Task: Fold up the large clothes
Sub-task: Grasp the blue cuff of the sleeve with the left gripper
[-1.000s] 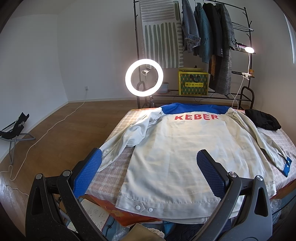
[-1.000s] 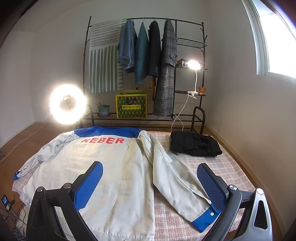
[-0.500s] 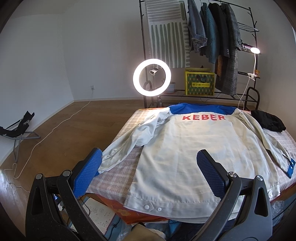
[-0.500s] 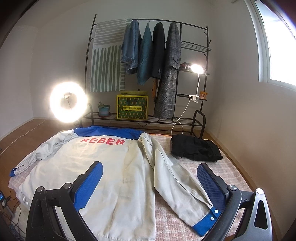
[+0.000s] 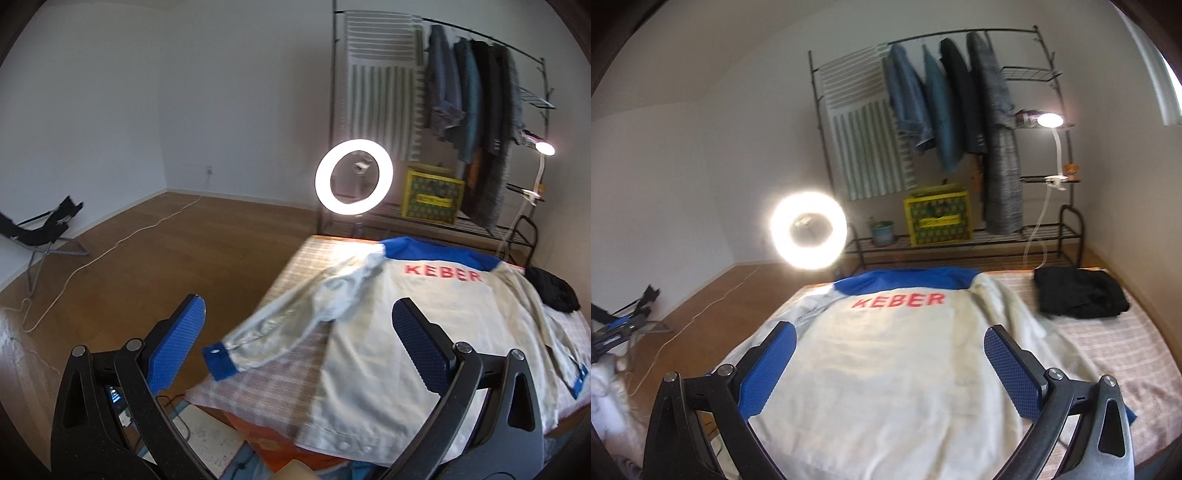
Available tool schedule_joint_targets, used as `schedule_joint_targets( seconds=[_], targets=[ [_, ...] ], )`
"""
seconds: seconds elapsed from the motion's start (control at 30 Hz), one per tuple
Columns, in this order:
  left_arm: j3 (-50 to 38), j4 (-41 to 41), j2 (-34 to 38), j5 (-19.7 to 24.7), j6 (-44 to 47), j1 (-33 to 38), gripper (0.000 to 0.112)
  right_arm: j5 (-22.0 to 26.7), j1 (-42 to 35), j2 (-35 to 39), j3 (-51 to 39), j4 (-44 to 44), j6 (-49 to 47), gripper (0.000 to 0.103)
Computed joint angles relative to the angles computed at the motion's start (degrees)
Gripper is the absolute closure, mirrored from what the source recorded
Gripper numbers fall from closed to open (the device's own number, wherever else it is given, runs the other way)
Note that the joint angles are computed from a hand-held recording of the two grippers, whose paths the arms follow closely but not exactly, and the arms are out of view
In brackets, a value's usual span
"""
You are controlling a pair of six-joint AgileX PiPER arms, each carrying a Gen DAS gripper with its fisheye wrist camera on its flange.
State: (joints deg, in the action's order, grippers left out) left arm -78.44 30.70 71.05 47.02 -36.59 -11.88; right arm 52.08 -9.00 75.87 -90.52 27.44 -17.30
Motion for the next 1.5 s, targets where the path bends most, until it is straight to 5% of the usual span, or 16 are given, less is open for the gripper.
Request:
schedule_joint_targets(
  seconds=[0.17, 0.4, 0.7, 0.87, 1.17, 1.4, 1.5],
  targets=[
    [0.03, -21.75, 5.73, -4.36, 16.43, 17.57, 0.022, -0.89, 7.99, 4.63, -4.38, -2.68, 5.67, 0.000],
    [-5.67, -42.88, 20.98, -0.53, 34.81, 33.47, 0.024, -5.73, 15.76, 12.87, -6.08, 1.36, 4.47, 0.000],
    [-21.44, -54.88, 46.20, 10.48, 35.98, 42.23, 0.024, -5.35, 16.85, 19.87, -5.75, 5.16, 2.44, 0.009],
    [-23.59, -58.06, 52.53, 10.98, 34.92, 45.03, 0.024, -3.29, 16.85, 23.14, -8.55, 5.81, 1.83, 0.010],
    [-20.54, -76.03, 57.63, 9.04, 41.11, 48.62, 0.025, -2.19, 17.18, 24.02, -10.21, 3.99, 3.93, 0.010],
    [-18.06, -75.68, 55.24, 4.52, 42.27, 46.41, 0.082, -3.87, 18.81, 22.96, -8.91, -0.33, 5.10, 0.010],
    [-16.27, -75.33, 52.86, 1.83, 43.55, 45.44, 0.098, -3.52, 18.91, 23.01, -8.92, -0.97, 5.46, 0.010]
  ],
)
